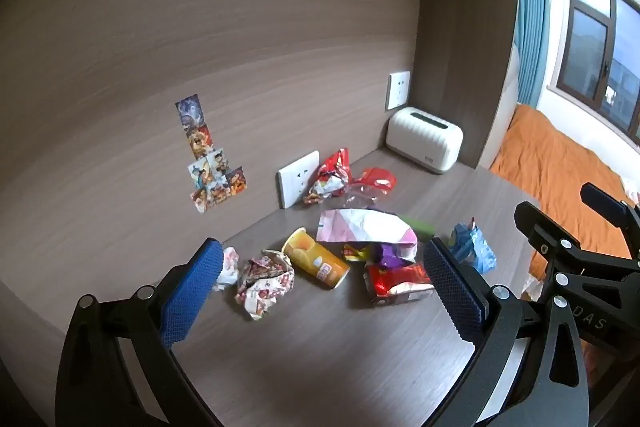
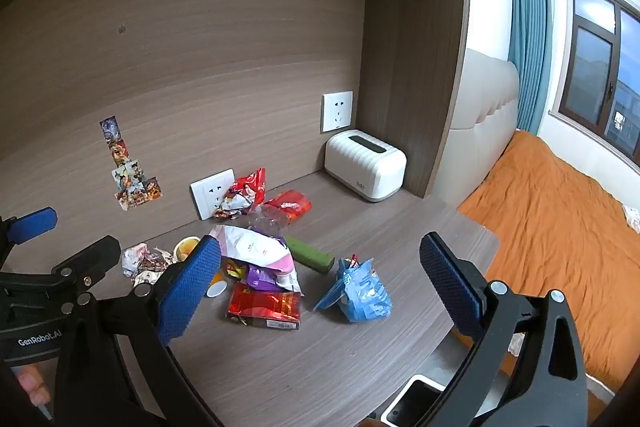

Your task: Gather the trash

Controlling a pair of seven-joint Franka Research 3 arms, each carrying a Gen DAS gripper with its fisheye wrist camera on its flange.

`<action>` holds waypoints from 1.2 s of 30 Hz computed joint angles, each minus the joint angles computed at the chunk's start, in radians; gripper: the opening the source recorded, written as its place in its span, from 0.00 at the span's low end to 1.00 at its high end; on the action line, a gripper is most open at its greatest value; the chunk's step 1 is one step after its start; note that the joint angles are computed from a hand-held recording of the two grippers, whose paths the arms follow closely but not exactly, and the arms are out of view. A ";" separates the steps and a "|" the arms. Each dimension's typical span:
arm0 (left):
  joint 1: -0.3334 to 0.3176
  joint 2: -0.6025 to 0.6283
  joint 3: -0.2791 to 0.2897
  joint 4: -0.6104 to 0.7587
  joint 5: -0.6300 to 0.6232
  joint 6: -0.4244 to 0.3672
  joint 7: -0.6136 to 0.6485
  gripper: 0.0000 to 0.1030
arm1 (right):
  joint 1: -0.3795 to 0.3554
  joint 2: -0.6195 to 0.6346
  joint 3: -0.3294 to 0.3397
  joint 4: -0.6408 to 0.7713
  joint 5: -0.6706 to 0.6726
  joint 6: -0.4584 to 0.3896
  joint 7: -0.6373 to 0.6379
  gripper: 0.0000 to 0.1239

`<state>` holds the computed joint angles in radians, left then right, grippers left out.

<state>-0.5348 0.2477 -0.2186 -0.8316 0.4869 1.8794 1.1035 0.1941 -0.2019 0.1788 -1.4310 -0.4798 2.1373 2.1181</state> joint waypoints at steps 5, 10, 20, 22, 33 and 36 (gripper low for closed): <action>-0.002 0.007 0.000 0.013 0.001 -0.007 0.001 0.95 | -0.001 0.000 -0.002 0.002 0.000 -0.002 -0.004 0.80; 0.008 -0.011 -0.003 -0.019 -0.012 0.011 0.002 0.96 | -0.001 0.001 0.009 -0.002 -0.015 -0.009 0.012 0.80; 0.012 -0.014 -0.007 -0.025 -0.011 0.013 0.000 0.95 | 0.011 0.011 0.003 0.011 -0.019 -0.021 0.016 0.80; 0.013 -0.013 -0.008 -0.023 -0.012 0.013 0.001 0.95 | 0.013 0.011 0.003 0.011 -0.021 -0.023 0.018 0.80; 0.005 0.000 -0.007 -0.001 -0.013 0.003 0.004 0.95 | 0.017 0.013 0.000 0.015 -0.018 -0.027 0.017 0.80; 0.005 -0.003 -0.006 -0.006 -0.019 0.009 0.005 0.95 | 0.017 0.013 0.000 0.012 -0.015 -0.028 0.015 0.80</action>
